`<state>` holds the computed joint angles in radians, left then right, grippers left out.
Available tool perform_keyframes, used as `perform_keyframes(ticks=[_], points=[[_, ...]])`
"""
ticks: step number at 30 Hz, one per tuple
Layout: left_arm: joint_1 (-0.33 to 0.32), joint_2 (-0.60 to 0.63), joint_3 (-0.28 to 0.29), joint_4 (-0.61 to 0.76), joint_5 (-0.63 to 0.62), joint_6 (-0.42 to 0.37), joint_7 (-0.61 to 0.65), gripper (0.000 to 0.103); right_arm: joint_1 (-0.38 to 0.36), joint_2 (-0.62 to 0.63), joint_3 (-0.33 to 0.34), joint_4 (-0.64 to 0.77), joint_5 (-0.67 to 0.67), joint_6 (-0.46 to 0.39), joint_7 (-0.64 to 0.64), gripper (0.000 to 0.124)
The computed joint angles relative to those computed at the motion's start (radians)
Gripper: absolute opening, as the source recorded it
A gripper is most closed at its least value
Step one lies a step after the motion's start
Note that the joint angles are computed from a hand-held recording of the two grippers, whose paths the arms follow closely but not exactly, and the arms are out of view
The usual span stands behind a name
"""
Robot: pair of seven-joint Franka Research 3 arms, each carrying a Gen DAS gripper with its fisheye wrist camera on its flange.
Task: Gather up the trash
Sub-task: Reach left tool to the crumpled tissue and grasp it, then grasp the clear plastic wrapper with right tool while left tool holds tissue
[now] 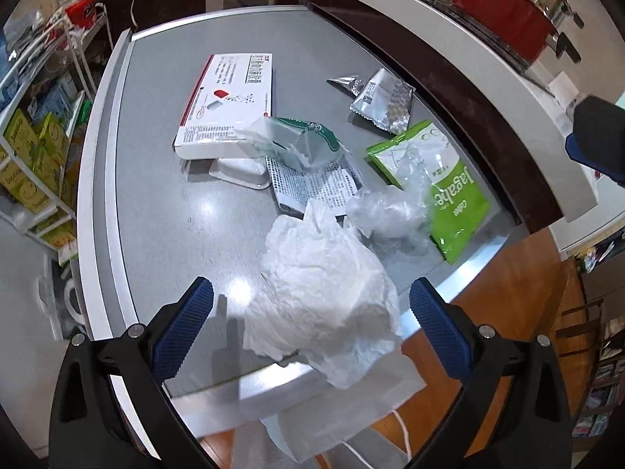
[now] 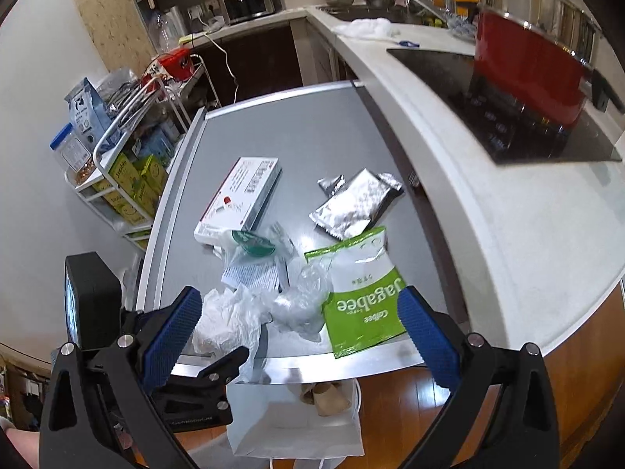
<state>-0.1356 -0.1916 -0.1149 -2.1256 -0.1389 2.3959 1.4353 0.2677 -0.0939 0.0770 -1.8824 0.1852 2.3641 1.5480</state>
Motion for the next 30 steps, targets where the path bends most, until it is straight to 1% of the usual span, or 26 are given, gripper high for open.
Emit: perform_keyframes(ticks=[3,4,5,6,7,8,9,10,14,16,19,21,22,23,25,26,28,30], points=[[0.002,0.02,-0.009,0.014,0.047,-0.012,0.013,0.1,0.002,0.014,0.001,0.007,-0.008,-0.002,-0.001,0.099],[0.0,0.021,-0.009,0.012,0.046,-0.008,0.031,0.094,0.003,0.02,0.002,0.009,-0.012,-0.003,-0.004,0.099],[-0.001,0.022,-0.009,0.012,0.049,-0.01,0.042,0.084,0.004,0.027,0.003,0.011,-0.019,-0.005,-0.006,0.099],[-0.002,0.026,-0.008,0.014,0.046,-0.018,0.054,0.077,0.005,0.033,0.003,0.013,-0.024,-0.009,-0.011,0.098],[-0.002,0.03,-0.005,0.017,0.035,-0.025,0.067,0.061,0.007,0.039,0.004,0.012,-0.034,-0.01,-0.015,0.098],[-0.003,0.035,0.001,0.02,0.012,-0.036,0.088,0.051,0.009,0.045,0.005,0.012,-0.043,-0.013,-0.02,0.096],[-0.001,0.03,0.004,0.011,0.0,-0.024,0.104,0.05,0.012,0.055,0.006,0.017,-0.05,-0.021,-0.025,0.095],[0.001,0.026,0.009,0.009,-0.017,-0.025,0.121,0.05,0.015,0.066,0.008,0.021,-0.063,-0.027,-0.023,0.095],[0.025,0.005,0.023,-0.002,-0.024,-0.039,0.124,0.05,0.026,0.111,0.009,0.039,-0.074,-0.049,-0.037,0.094],[0.038,-0.009,0.035,-0.011,-0.034,-0.047,0.123,0.05,0.03,0.136,0.007,0.052,-0.06,-0.067,-0.047,0.089],[0.055,-0.016,0.044,-0.019,-0.032,-0.05,0.114,0.05,0.04,0.183,0.004,0.086,-0.088,-0.097,-0.014,0.088],[0.061,-0.014,0.047,-0.016,-0.037,-0.059,0.114,0.05,0.043,0.201,0.001,0.099,-0.075,-0.111,-0.012,0.088],[0.063,-0.008,0.048,-0.007,-0.038,-0.065,0.112,0.054,0.044,0.207,0.001,0.104,-0.072,-0.114,-0.01,0.088],[0.067,-0.008,0.045,-0.006,-0.031,-0.069,0.103,0.063,0.047,0.211,0.0,0.107,-0.073,-0.116,-0.01,0.088],[0.07,-0.011,0.041,-0.01,-0.018,-0.054,0.098,0.073,0.054,0.213,0.001,0.109,-0.091,-0.112,-0.013,0.086],[0.07,-0.014,0.04,-0.012,-0.013,-0.047,0.101,0.078,0.058,0.218,0.001,0.115,-0.101,-0.116,-0.019,0.081],[0.07,-0.017,0.034,-0.013,0.01,-0.043,0.097,0.085,0.062,0.229,0.001,0.127,-0.109,-0.129,-0.026,0.074],[0.069,-0.023,0.031,-0.021,0.03,-0.041,0.1,0.085,0.067,0.243,0.001,0.142,-0.113,-0.139,-0.025,0.065]])
